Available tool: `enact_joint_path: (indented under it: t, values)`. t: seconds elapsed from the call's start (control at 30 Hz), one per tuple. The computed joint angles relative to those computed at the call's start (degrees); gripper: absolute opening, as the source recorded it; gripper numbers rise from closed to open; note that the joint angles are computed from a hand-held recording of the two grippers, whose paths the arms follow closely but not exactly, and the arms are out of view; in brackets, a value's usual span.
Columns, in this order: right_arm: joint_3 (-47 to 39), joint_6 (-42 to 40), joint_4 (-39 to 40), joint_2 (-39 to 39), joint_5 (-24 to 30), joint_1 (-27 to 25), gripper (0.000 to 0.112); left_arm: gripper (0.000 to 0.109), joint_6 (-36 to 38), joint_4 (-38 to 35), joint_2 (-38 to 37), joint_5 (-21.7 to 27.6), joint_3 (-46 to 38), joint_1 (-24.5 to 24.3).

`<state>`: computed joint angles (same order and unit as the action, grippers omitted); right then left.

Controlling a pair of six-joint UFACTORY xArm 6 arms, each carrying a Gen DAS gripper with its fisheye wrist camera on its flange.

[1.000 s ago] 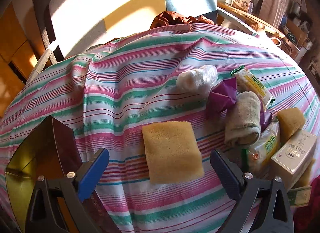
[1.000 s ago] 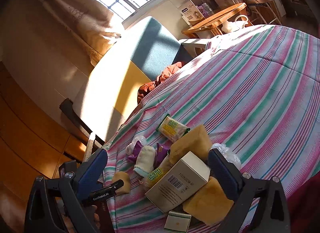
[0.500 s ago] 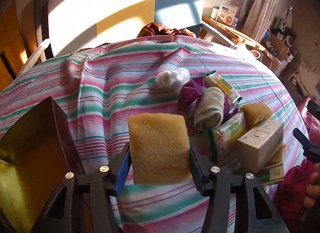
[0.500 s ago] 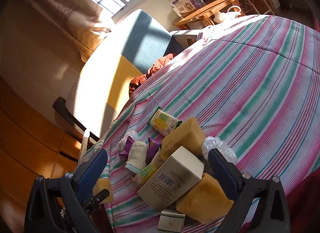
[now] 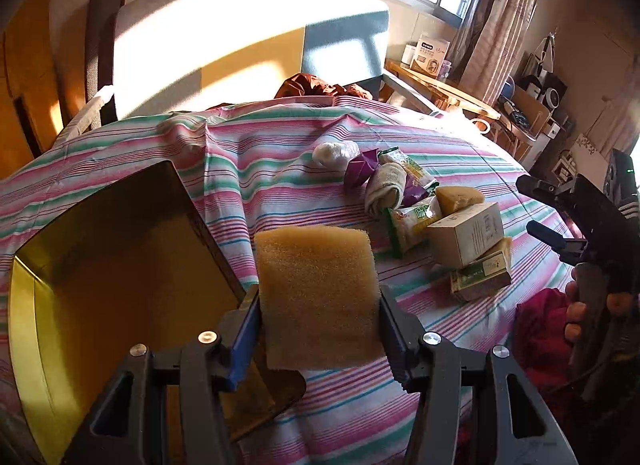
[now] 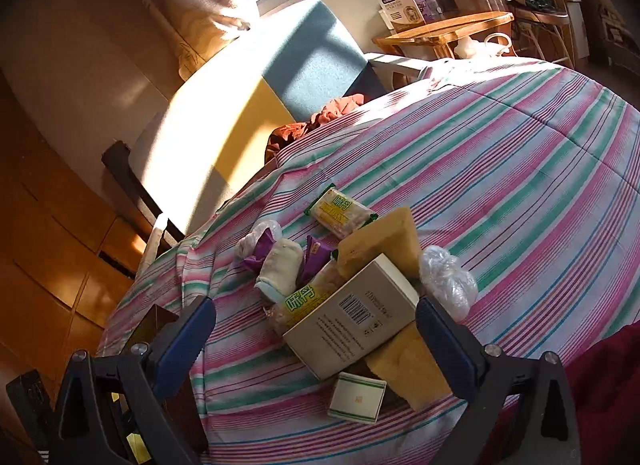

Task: Organize objects
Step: 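Grasp the flat yellow sponge with the left tool, then carry the sponge into the gold tray with the left tool while the right tool grasps the green box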

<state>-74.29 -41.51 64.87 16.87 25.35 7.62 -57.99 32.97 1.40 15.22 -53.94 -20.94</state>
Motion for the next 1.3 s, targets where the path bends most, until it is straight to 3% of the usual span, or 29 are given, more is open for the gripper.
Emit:
enact_joint_path:
  t: [0.13, 0.27, 0.33, 0.5, 0.67, 0.8, 0.97, 1.03, 1.17, 1.3]
  values:
    - [1.7, 10.6, -13.7, 0.0, 3.3, 1.7, 0.102, 0.056, -1.0, -0.8, -3.3, -2.0, 4.5, 0.7]
    - [3.5, 3.9, -5.5, -2.1, 15.5, 1.6, 0.101, 0.056, -3.4, 0.0, -7.0, -3.8, 8.9, 1.7]
    - [4.7, 1.6, -3.3, -3.2, 18.8, 1.6, 0.101, 0.056, -5.6, 1.7, -8.9, -4.3, 10.7, 2.5]
    - [7.6, 4.9, -12.2, -5.9, 10.4, 4.9, 0.099, 0.057, -9.1, 3.9, -13.1, -5.3, 15.1, 4.1]
    - [6.5, 12.4, -22.9, -4.4, 8.3, 5.5, 0.091, 0.057, -11.8, 5.5, -17.3, -6.2, 19.5, 6.0]
    - [6.6, 23.2, -39.6, -2.4, 5.7, 7.1, 0.067, 0.057, -13.3, 6.0, -20.8, -6.2, 23.1, 7.6]
    - [5.5, 29.2, -47.0, 1.0, 5.2, 8.1, 0.052, 0.057, -14.2, 5.7, -25.9, -5.1, 27.9, 10.2]
    - [5.9, 32.8, -52.4, 1.8, 3.7, 8.5, 0.030, 0.057, -14.2, 5.3, -28.1, -4.2, 29.7, 12.0]
    - [7.3, 33.1, -56.2, 1.7, 1.0, 9.2, 0.030, 0.057, -10.7, 1.8, -30.8, -2.7, 31.9, 17.5]
    - [7.8, 30.9, -55.4, 1.6, -0.1, 9.1, 0.030, 0.057, -3.3, -3.9, -27.5, -2.9, 30.1, 23.3]
